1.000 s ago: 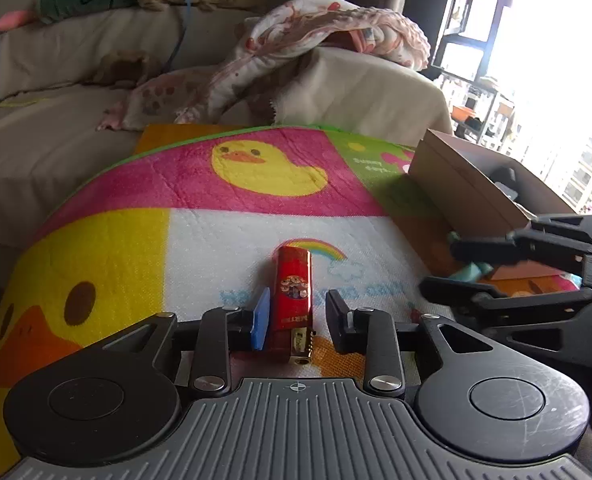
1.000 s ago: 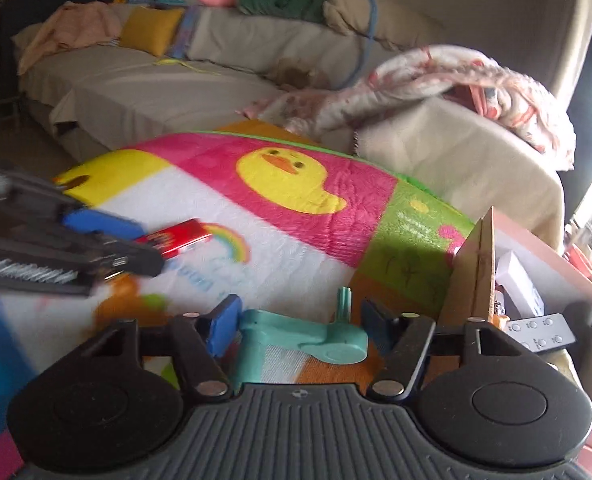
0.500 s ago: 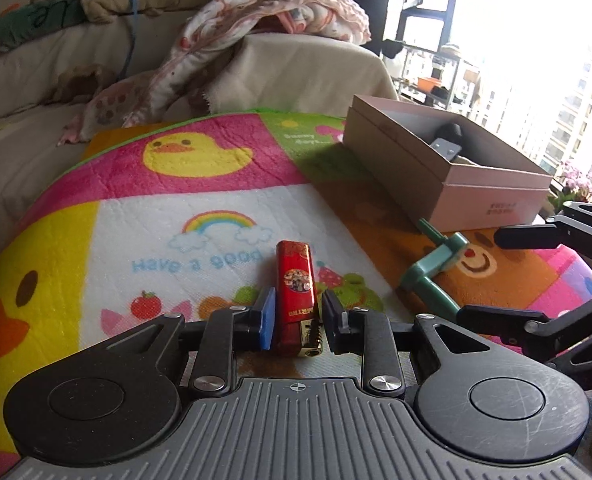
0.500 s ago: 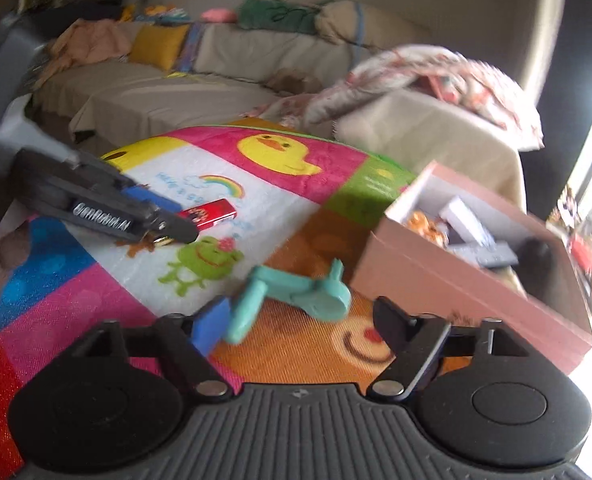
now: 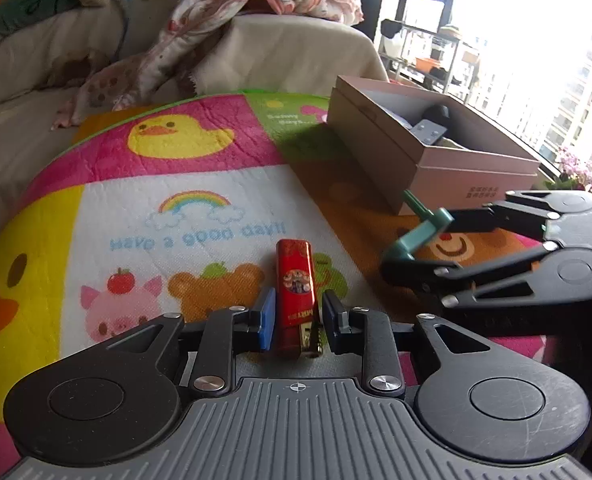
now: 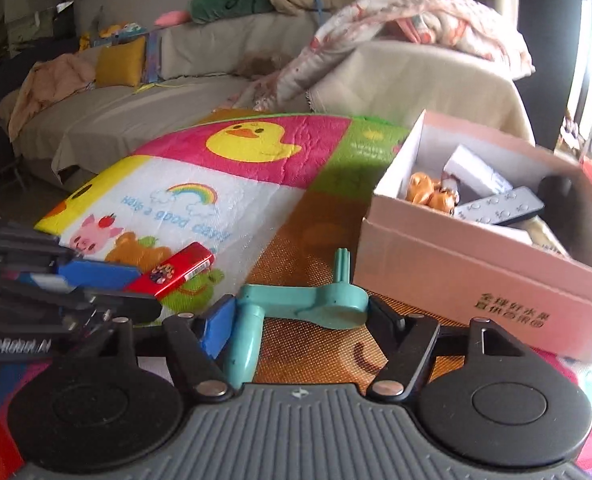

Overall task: Organize rigid objects
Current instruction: 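Lift red lighter with left tool while right tool grasps the teal toy, then drop teal toy and red lighter into the pink box with both tools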

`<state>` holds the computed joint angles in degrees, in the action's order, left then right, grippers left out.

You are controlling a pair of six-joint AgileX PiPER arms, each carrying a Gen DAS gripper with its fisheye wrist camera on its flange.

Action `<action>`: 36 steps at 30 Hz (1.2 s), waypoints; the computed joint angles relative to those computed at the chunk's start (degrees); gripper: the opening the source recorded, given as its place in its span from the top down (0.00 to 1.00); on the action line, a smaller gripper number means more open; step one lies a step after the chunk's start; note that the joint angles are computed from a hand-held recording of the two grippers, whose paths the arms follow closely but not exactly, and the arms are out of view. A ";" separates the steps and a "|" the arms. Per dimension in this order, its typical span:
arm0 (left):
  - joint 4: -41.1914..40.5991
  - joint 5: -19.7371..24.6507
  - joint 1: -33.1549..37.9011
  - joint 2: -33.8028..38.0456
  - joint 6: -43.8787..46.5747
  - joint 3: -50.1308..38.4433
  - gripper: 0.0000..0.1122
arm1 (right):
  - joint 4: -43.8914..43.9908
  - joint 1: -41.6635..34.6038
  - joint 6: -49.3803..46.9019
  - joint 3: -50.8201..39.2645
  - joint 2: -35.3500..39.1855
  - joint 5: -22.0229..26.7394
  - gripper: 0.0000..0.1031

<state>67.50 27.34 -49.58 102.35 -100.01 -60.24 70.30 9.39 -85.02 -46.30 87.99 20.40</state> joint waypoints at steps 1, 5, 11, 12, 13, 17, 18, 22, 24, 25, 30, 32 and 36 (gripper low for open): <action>-0.20 0.81 0.01 0.90 0.43 -1.13 0.74 | 1.08 -0.16 -2.12 0.96 -0.84 -0.25 0.31; -4.80 8.01 -2.14 5.38 8.41 -8.11 0.74 | -0.08 -2.86 -5.25 4.44 -4.60 1.85 0.32; -2.83 8.89 -7.56 4.77 10.78 -6.74 0.76 | -2.35 -13.53 -8.93 9.29 -12.15 7.96 0.32; -2.72 8.45 -8.62 4.22 10.61 -6.07 0.76 | -3.30 -15.94 -8.86 9.69 -13.16 9.60 0.32; -3.52 7.20 -9.29 3.59 10.70 -5.51 0.76 | -4.00 -18.66 -9.31 10.10 -14.13 11.49 0.32; -4.53 3.65 -12.14 2.45 10.59 -5.04 0.76 | -5.06 -29.27 -13.19 11.70 -17.44 18.60 0.32; -3.81 4.31 -13.24 2.69 10.84 -5.83 0.76 | -4.63 -32.32 -14.71 11.99 -18.10 20.72 0.32; -2.96 6.17 -14.18 2.82 14.92 -11.56 0.76 | -1.25 -43.19 -18.71 10.58 -19.41 28.74 0.32; -2.47 6.92 -13.10 2.76 18.15 -16.16 0.76 | 1.74 -46.46 -19.40 8.38 -19.14 31.64 0.32; -1.34 7.27 -12.48 2.75 18.89 -18.44 0.76 | 3.23 -47.48 -19.39 6.98 -18.79 32.80 0.32; -5.80 2.24 -5.34 6.50 27.41 -34.30 0.76 | 12.60 -45.10 -19.82 0.86 -16.15 30.55 0.32; -15.30 1.38 -2.06 11.08 35.83 -43.32 0.76 | 15.12 -41.13 -19.60 -1.99 -13.98 26.50 0.32; -30.84 1.85 2.97 20.94 46.77 -56.68 0.76 | 14.42 -32.59 -15.62 -9.23 -7.33 16.93 0.32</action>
<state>36.66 29.19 -46.60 123.30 -53.24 -116.92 84.71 -23.21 -100.64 -55.54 80.66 37.33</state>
